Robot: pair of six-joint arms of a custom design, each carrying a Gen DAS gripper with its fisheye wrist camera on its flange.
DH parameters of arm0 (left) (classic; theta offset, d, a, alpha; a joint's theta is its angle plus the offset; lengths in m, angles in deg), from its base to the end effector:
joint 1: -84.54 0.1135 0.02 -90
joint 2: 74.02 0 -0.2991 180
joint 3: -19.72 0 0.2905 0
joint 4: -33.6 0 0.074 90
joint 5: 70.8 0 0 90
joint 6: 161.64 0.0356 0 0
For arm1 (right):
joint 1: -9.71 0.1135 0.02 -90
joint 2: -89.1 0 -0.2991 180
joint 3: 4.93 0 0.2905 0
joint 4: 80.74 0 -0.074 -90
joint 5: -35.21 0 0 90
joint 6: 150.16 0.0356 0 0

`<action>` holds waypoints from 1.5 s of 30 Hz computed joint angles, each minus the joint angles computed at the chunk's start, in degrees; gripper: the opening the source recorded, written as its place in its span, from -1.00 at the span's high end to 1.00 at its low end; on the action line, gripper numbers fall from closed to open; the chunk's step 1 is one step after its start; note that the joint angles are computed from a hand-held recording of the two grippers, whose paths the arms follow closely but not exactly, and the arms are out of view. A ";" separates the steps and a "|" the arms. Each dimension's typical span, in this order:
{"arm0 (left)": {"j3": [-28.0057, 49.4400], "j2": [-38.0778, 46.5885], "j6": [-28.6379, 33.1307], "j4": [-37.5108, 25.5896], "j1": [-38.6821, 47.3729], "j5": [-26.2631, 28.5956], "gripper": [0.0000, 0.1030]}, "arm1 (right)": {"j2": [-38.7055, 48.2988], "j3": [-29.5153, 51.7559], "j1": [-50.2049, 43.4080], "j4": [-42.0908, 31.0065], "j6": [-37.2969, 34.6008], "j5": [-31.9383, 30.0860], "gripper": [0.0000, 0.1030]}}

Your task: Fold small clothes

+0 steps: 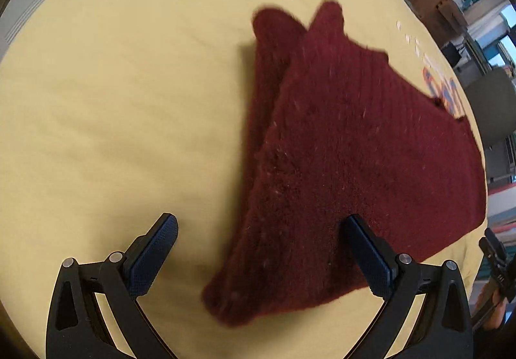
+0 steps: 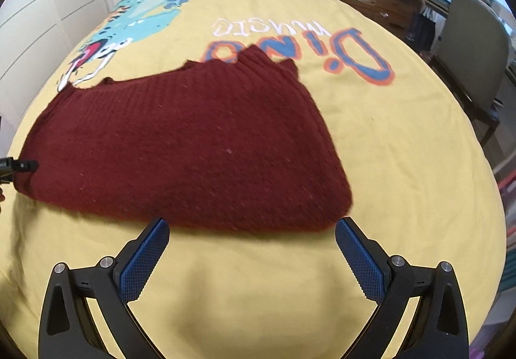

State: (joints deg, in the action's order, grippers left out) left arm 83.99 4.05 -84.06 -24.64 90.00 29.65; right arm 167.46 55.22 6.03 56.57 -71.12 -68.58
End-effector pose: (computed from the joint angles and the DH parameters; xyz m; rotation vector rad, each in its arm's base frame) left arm 0.2733 0.0196 0.2331 -0.3989 2.7984 -0.2851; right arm 0.2884 -0.0100 0.2208 -0.2465 2.5895 0.2259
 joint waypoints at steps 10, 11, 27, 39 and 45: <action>0.92 2.02 -2.81 0.98 -4.76 0.98 -0.11 | 0.67 -0.39 -4.32 -0.37 -0.09 -0.18 -0.99; 1.41 1.97 -2.97 0.45 -4.70 1.58 0.03 | 0.56 -0.41 -4.61 -0.46 -0.12 -0.49 -0.99; 28.68 7.44 -13.09 -12.51 -26.82 -5.29 0.40 | 0.81 5.53 -12.34 -5.53 -1.56 -5.90 -0.99; 57.47 35.07 -17.82 -17.47 -43.93 -9.86 0.43 | 2.24 10.60 -20.96 -9.16 -6.07 -8.29 -0.99; 63.12 44.09 -22.71 -21.51 -47.27 -13.97 0.33 | 5.41 10.29 -23.19 -10.84 -8.90 -5.07 -0.99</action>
